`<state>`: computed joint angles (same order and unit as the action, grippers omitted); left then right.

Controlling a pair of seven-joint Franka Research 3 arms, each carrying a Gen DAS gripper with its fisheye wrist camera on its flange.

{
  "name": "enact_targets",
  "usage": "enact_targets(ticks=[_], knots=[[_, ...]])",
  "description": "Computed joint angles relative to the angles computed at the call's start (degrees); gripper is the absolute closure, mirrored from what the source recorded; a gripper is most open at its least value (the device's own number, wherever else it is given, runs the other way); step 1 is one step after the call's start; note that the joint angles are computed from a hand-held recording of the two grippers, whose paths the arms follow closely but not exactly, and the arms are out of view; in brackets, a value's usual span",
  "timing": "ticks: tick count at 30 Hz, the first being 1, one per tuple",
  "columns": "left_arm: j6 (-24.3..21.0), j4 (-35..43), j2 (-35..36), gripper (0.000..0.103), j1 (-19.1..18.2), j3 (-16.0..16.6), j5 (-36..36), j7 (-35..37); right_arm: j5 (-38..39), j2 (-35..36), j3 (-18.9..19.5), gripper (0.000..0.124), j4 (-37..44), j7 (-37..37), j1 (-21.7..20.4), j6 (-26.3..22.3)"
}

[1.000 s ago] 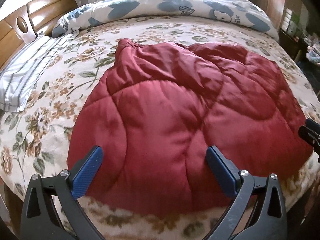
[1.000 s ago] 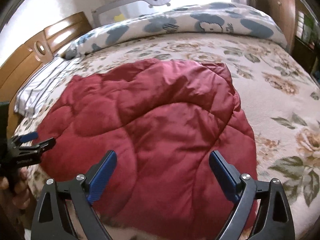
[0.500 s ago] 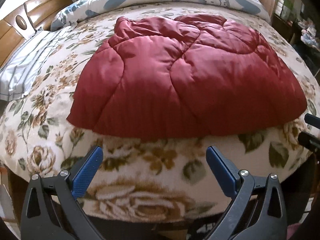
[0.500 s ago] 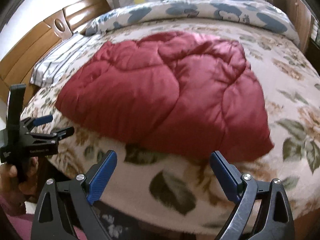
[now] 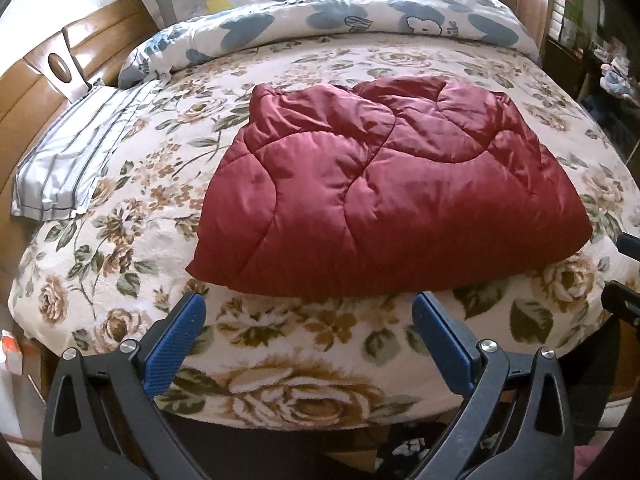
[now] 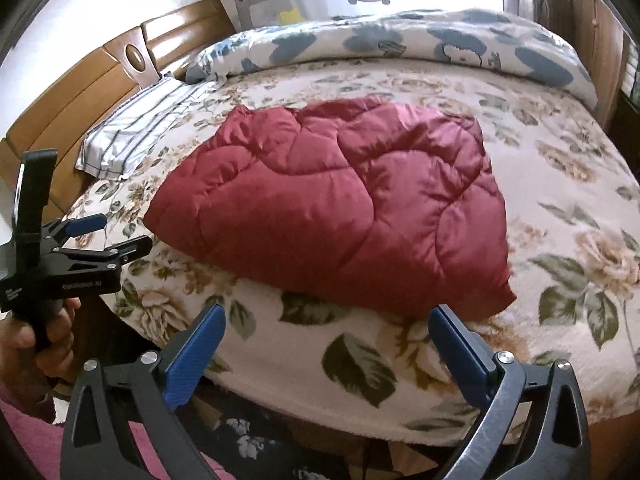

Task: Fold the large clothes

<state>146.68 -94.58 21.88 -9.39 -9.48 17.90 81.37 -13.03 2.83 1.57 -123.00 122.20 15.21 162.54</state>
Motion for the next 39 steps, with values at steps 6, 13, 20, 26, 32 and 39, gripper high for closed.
enact_targets(ticks=[6, 13, 20, 26, 32, 39], knots=[[-1.2, 1.4, 1.1, 0.000, 0.4, -0.5, -1.8, 0.9, 1.4, 2.4, -0.5, 0.022, 2.0, -0.5, 0.2, -0.7], [-2.0, 3.3, 2.4, 0.000, -0.1, -0.2, -1.5, 0.6, 3.4, 4.4, -1.5, 0.022, 3.5, -1.5, 0.6, -1.1], [-2.6, 5.5, 3.8, 0.000, -0.3, -0.4, -1.9, 1.1, 3.3, 5.4, -2.3, 0.022, 5.0, -1.9, 1.0, -1.5], [-2.9, 6.5, 4.4, 0.000, -0.5, -0.3, -1.9, 1.2, 3.8, 6.6, -2.6, 0.022, 7.0, -3.3, 1.1, -1.9], [-3.1, 7.1, 4.8, 0.000, -0.6, -0.2, -1.8, 1.2, 4.4, 7.5, -3.0, 0.022, 8.6, -4.4, 1.4, -2.3], [-3.8, 8.6, 5.7, 0.000, -0.6, -0.2, -2.0, 1.6, 5.3, 8.3, -3.2, 0.022, 9.8, -5.2, 1.4, -3.1]])
